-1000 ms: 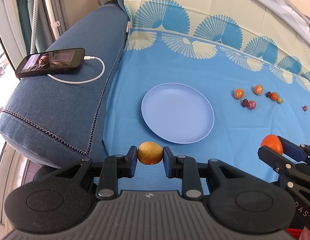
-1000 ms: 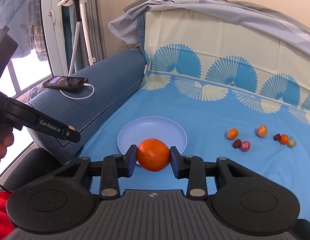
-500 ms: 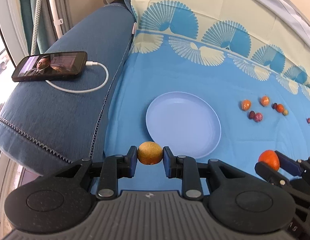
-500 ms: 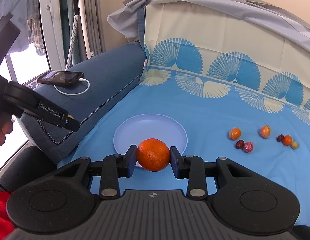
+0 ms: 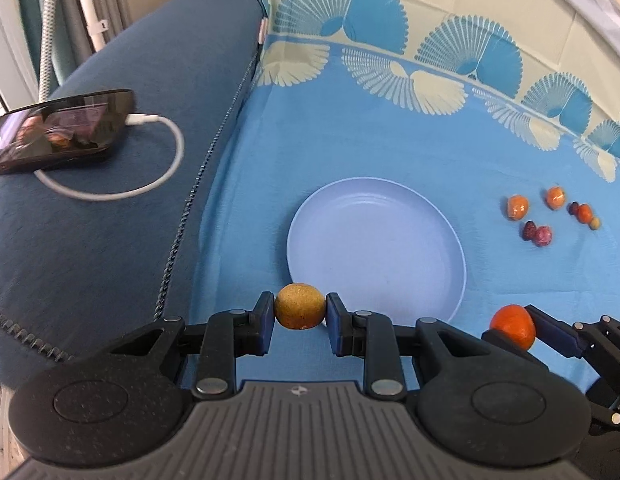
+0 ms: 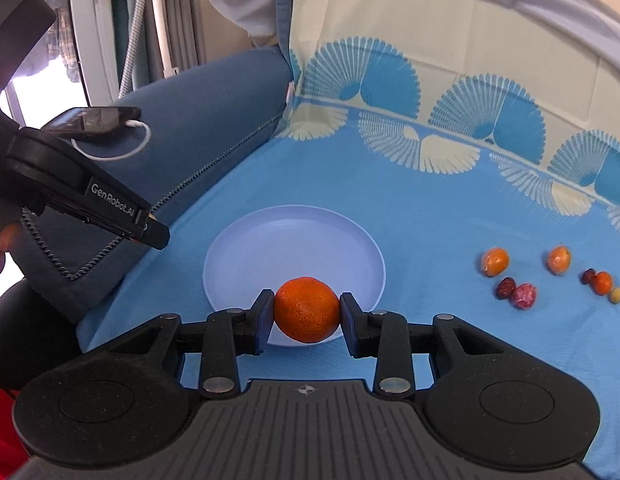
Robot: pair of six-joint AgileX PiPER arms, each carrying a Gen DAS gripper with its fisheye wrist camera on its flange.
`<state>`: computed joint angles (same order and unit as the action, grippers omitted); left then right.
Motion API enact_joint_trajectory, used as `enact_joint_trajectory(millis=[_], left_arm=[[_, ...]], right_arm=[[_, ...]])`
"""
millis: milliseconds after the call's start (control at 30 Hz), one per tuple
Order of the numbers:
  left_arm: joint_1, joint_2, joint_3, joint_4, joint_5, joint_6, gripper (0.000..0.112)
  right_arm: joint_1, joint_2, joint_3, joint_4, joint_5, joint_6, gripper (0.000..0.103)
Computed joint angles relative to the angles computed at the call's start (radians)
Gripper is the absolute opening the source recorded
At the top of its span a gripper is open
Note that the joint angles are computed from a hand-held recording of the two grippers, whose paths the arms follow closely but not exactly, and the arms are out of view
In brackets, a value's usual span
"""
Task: Organize fruits
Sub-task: 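Carry both fruits over the plate and open both tools to drop them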
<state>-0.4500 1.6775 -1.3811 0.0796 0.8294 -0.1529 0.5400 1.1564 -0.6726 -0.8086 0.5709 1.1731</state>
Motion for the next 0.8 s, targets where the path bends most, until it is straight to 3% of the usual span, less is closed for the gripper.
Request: enact_joint_trajectory(millis=[300, 700, 733, 800], left_arm=[[-0.010, 0.194, -0.147, 0.018, 0.003, -0.002, 0.030], [-0.024, 0.371, -0.275, 0.064, 0.020, -0.010, 0.030], [-0.029, 0.374, -0.271, 0.081, 0.003, -0.016, 0.032], [-0.035, 0.366, -0.253, 0.096, -0.052, -0.005, 0.054]], right_arm=[[-0.180, 0.188, -0.042, 0.093, -0.199, -0.156, 0.037], [-0.238, 0.362, -0.102, 0.085, -0.291, -0.211, 0.037], [-0.241, 0.371, -0.109, 0.074, -0.293, -0.206, 0.037], [-0.253, 0.388, -0.131, 0.081, -0.294, -0.231, 0.038]])
